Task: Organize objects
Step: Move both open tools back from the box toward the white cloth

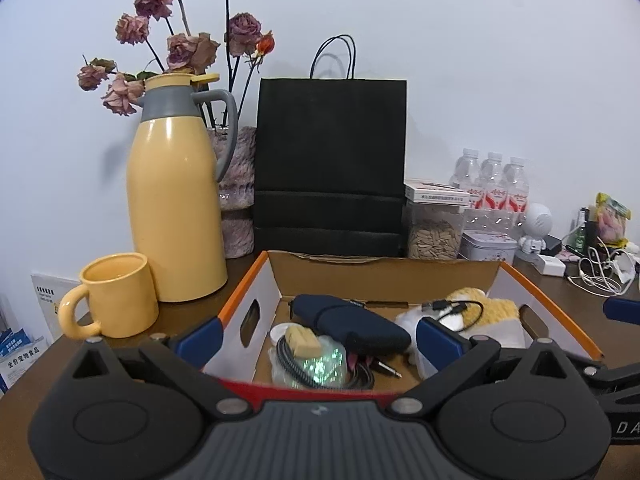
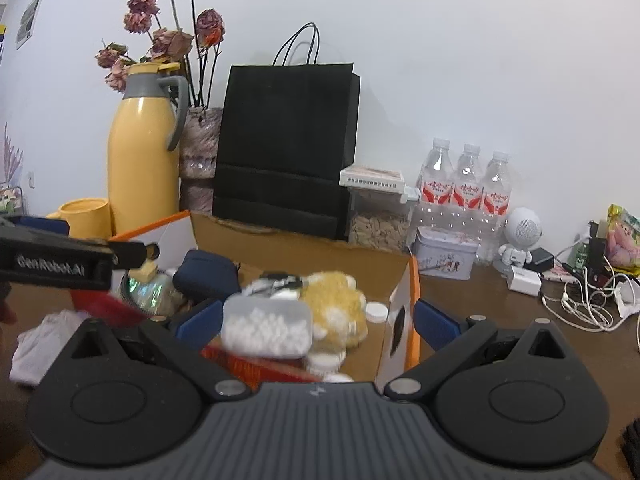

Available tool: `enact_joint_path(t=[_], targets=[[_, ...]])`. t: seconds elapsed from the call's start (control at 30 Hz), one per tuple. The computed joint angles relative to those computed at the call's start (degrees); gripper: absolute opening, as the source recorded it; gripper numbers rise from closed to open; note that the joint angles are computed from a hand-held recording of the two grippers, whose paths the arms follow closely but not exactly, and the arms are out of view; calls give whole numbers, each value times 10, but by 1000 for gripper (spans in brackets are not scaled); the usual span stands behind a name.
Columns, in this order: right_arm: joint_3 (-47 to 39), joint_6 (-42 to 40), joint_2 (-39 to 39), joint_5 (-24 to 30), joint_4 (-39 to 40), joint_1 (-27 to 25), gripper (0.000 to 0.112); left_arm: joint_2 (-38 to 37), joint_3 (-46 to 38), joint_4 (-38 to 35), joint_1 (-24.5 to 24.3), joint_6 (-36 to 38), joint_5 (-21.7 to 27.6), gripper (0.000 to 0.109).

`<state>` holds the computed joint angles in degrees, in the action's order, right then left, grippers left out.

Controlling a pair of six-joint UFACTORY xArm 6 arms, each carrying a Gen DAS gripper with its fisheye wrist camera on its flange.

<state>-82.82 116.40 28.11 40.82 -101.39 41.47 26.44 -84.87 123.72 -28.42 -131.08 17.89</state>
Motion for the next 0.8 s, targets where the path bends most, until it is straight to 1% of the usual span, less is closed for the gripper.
enact_joint_path(t=[0.1,0.3,0.47,0.67,0.8], targets=[[24,3,-11,0,7,7,103,-18,30,21,-3,-17,2,103],[69,19,-32,-7,31,14,103,-45,82,36,-4,-21,-7,103],[104,30,-48,-11,54,19,103,-60,115,35,-3,-15,-7,103],[124,22,-57,-31,89,16,103,-77,146,23,12,-19,-17,103],[129,6,-59,-49,117,10,103,-89,161,28,28,-40,-32,103]])
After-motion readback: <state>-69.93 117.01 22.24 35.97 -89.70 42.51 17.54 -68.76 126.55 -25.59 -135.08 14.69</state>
